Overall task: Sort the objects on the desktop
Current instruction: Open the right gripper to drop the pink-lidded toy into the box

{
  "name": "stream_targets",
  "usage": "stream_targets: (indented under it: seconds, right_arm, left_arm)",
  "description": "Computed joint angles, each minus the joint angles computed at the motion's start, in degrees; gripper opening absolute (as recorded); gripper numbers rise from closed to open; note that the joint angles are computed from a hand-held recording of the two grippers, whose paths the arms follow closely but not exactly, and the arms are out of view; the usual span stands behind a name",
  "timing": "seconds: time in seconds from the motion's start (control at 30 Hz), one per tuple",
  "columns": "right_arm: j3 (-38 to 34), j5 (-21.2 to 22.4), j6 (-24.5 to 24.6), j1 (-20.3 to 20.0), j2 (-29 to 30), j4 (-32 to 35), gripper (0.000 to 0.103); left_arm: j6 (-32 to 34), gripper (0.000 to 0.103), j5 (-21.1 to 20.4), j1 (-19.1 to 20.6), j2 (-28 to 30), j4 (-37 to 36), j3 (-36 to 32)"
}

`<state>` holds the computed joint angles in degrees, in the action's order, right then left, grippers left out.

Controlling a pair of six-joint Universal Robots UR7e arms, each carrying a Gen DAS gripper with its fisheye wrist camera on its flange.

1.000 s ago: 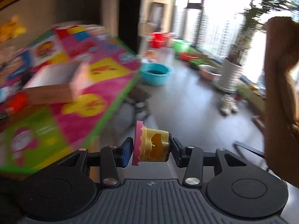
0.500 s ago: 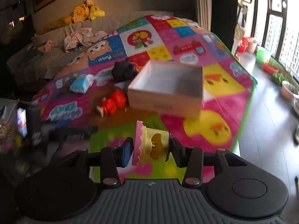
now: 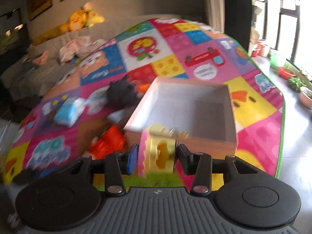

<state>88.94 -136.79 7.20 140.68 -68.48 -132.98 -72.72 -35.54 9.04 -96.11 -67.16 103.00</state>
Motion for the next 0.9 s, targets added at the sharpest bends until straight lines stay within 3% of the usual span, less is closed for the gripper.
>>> stream_targets:
  seconds: [0.1, 0.17, 0.3, 0.37, 0.43, 0.47, 0.53, 0.6, 0.67, 0.77, 0.9]
  right_arm:
    - [-1.53, -1.71, -4.21, -1.94, 2.73, -6.93, 0.044]
    - [-2.18, -1.81, -6.53, -3.14, 3.96, -11.49, 0.05]
    - [-1.57, -2.36, -9.4, -4.04, 3.69, -16.56, 0.053]
    - [0.03, -5.59, -13.08, -3.57, 3.03, -19.82, 0.061]
    - [3.58, -7.48, -17.36, -3.24, 0.14, -22.7, 0.079]
    - [6.21, -8.2, -18.46, -3.18, -2.35, -23.79, 0.082]
    - [10.39, -6.95, -13.67, -3.66, -8.54, -19.09, 0.091]
    - [13.67, -1.96, -2.99, -5.06, -15.39, -9.4, 0.092]
    - [16.91, 0.03, 3.42, -5.26, -19.34, -4.93, 0.092]
    - [20.21, -0.79, 3.66, -3.52, -20.41, -4.11, 0.092]
    - [20.47, 1.76, 2.9, -2.24, -19.11, -1.1, 0.092]
  left_arm:
    - [0.24, 0.103, -0.03, 0.09, -0.1, -0.04, 0.02]
    - [0.31, 0.103, -0.03, 0.1, -0.16, -0.18, 0.05]
    - [0.54, 0.103, 0.06, 0.19, -0.31, -0.81, 0.29]
    - [0.66, 0.103, 0.09, 0.21, -0.41, -0.85, 0.32]
    - [0.79, 0.103, 0.17, 0.21, -0.7, -1.68, 0.61]
    - [0.88, 0.103, 0.22, 0.19, -1.03, -2.3, 0.88]
    - [0.9, 0.103, 0.28, 0.17, -1.35, -2.99, 1.13]
    - [0.86, 0.103, 0.23, 0.24, -1.05, -2.53, 0.87]
    - [0.67, 0.103, 0.14, 0.29, -0.31, -1.28, 0.29]
    - [0.53, 0.103, 0.03, 0.28, 0.01, -0.25, -0.05]
    - [0.62, 0.103, 0.08, 0.27, -0.15, -0.82, 0.19]
